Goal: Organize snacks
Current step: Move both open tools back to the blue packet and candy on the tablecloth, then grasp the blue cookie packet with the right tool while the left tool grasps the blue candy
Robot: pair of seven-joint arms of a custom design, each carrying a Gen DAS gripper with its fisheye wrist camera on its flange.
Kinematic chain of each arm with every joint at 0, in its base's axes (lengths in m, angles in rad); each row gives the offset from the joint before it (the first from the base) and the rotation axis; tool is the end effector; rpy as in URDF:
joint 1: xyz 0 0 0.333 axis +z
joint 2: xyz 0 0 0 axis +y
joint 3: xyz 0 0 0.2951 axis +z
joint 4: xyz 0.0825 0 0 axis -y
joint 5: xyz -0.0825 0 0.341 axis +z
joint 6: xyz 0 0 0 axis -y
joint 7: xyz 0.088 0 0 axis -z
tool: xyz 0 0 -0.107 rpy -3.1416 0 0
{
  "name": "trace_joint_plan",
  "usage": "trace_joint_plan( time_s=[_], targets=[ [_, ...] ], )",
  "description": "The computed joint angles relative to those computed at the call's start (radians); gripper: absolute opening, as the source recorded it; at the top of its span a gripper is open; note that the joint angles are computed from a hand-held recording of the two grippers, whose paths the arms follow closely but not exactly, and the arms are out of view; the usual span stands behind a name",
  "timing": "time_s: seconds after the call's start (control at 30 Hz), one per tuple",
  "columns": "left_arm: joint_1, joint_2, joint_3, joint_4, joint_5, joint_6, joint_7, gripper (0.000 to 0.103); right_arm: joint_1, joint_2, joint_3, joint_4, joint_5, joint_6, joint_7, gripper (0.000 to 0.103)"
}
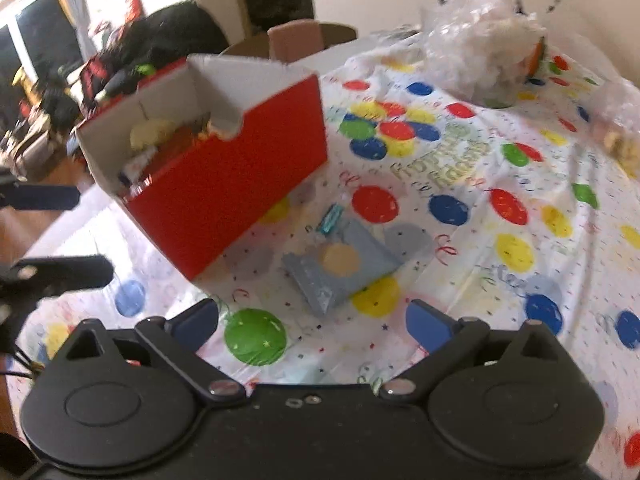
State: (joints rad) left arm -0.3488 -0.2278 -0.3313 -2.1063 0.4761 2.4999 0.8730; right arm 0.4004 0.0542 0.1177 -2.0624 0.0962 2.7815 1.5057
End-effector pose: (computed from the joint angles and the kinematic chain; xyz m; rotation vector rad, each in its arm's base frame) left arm 0.3787 -0.3275 0.5712 -1.5082 2.0337 -0.7130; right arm 0.4959 0.2765 0.4868 -2.1646 1.2804 -0.3842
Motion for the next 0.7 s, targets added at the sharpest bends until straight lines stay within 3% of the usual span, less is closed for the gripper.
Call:
trace_joint_plan(
  time_s=[0.1, 0.37, 0.5, 0.7],
  targets=[
    [-0.001, 0.004, -0.004, 0.000, 0.005, 0.002, -0.014, 0.080, 0.003, 0.070, -0.012, 0.076, -0.025, -0.022, 0.038, 0.099],
    [0.002, 0.009, -0.004, 0.005, 0.012, -0.022, -0.051, 0.080, 0.046, 0.228, -0.080, 0.264, -0.115, -0.107, 0.290, 0.092],
    [0.001, 0.015, -0.004, 0.013, 0.016, -0.032, -0.058, 0.080, 0.061, 0.251, -0.094, 0.289, -0.150, -0.119, 0.353, 0.093],
    [-0.001, 0.037, 0.000, 0.038, 0.007, -0.051, -0.068, 0.080, 0.067, 0.250, -0.099, 0.299, -0.179, -0.137, 0.421, 0.081]
  ],
)
